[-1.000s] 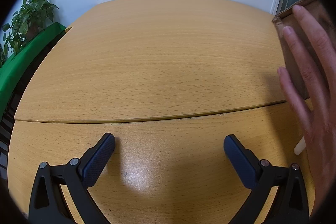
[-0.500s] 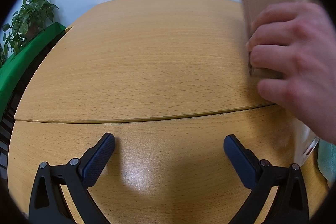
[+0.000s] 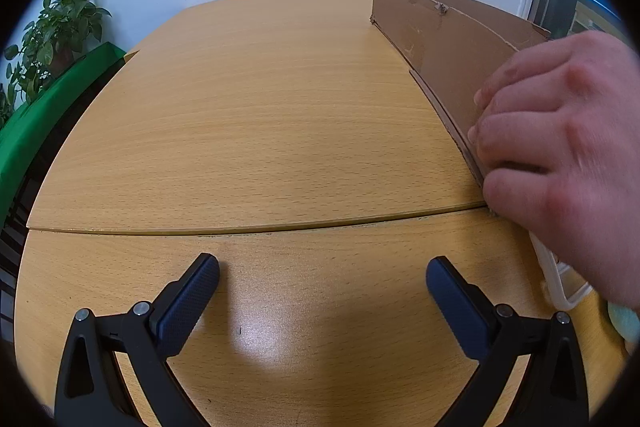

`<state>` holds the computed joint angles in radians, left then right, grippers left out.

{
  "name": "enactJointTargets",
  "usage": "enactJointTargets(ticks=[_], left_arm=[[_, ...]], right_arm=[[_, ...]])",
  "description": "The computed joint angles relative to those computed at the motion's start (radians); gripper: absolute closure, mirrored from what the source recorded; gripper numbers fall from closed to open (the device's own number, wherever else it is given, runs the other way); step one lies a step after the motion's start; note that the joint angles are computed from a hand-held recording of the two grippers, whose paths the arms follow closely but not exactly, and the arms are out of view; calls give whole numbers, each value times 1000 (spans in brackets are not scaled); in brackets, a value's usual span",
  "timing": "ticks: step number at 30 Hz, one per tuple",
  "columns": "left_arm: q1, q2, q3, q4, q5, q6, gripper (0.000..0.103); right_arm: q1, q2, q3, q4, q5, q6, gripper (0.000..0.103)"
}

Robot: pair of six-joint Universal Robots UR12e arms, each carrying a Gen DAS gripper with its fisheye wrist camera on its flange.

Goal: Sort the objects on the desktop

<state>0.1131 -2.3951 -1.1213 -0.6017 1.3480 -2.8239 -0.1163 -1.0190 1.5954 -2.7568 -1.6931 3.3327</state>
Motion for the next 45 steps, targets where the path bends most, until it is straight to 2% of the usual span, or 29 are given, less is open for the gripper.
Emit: enactJointTargets(ticks=[34,38,39,40,42,44,45], left_arm=[[-2,-4,4,1,5,-5,0],[-11,26,-19,-64,37,-9,0],[-15,39,-35,-62,62,-23,2],[-19,64,-74,-20,67,-38,2],[-16,114,-146,78,0,-55,2],[-13,164,-209,157,-88,-109,1],[-10,185,-233,183,-156,-142,1]], right_arm=[[0,-6,10,-4,1,-1,0],[8,-37,24,77,11,18,0],[10,-47,35,75,16,28,0],[14,-61,56,45,15,31,0],[37,-96,105,-51,-24,6,0],[73,-129,139,-151,-81,-38,0],[88,-141,149,-195,-84,-54,0]])
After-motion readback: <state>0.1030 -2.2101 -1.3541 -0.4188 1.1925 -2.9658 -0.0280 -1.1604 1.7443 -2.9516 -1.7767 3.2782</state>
